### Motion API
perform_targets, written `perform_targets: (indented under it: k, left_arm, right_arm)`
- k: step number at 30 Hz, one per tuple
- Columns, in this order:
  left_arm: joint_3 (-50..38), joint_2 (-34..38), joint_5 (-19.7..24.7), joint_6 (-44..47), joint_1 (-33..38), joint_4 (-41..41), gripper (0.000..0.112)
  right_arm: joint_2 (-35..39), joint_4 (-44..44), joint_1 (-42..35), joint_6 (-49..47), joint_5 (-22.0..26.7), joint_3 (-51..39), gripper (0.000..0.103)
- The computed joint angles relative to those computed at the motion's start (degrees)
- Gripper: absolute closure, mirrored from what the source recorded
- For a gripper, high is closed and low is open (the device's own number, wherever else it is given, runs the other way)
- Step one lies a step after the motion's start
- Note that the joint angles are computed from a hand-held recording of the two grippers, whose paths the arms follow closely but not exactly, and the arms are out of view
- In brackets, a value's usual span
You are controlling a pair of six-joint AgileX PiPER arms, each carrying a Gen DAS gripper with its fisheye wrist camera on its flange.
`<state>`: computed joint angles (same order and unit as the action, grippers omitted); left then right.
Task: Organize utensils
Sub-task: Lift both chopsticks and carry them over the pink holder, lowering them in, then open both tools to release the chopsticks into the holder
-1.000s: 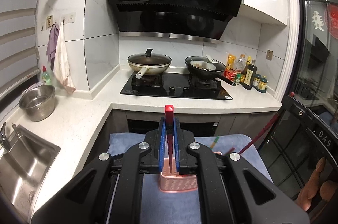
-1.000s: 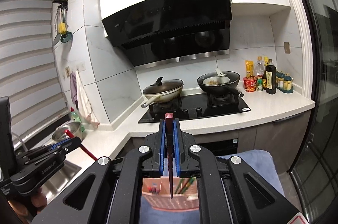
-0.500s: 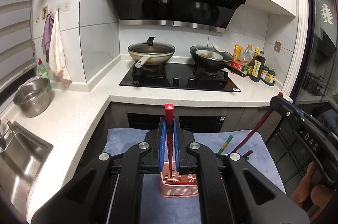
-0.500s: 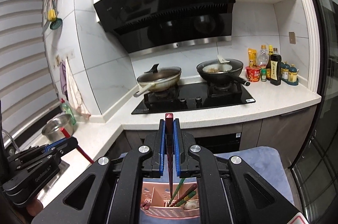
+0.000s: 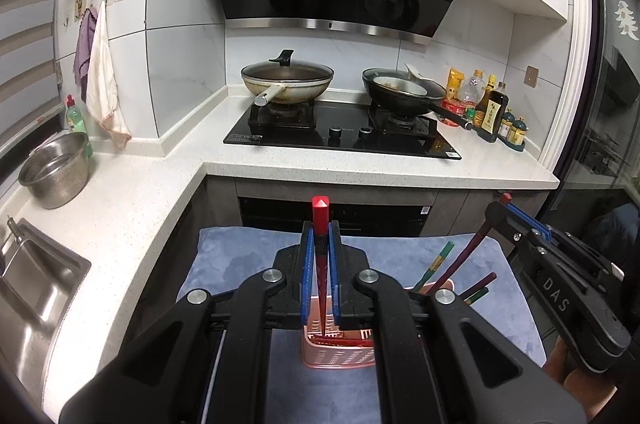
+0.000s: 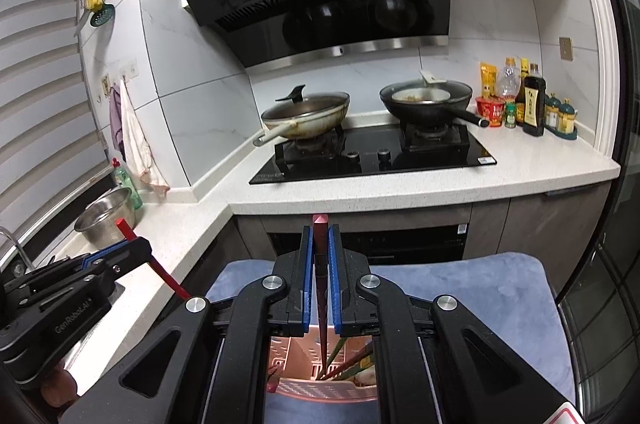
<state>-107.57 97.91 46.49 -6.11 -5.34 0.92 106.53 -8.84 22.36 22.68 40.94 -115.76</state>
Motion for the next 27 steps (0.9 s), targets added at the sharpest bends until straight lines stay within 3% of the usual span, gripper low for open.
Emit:
perform_targets:
  k: [12,17,27]
  left_arm:
    - [1.47,0.41,-1.66,-2.17,-0.37,2.08,0.105]
    - [1.48,0.4,-1.23,-3.91,-0.28,2.92,0.086]
    - [3.48,-1.25,-1.48,-4.33,-1.16,4.28,0.086]
  right_arm:
    - [0.09,-1.71,0.76,0.98,-0.42,2.97,0.096]
    - [-0.6,-3.55,1.17,2.65,-1.16,4.1,0.088]
    - [-2.09,-3.04,0.93,2.22,-1.2,5.65,0.085]
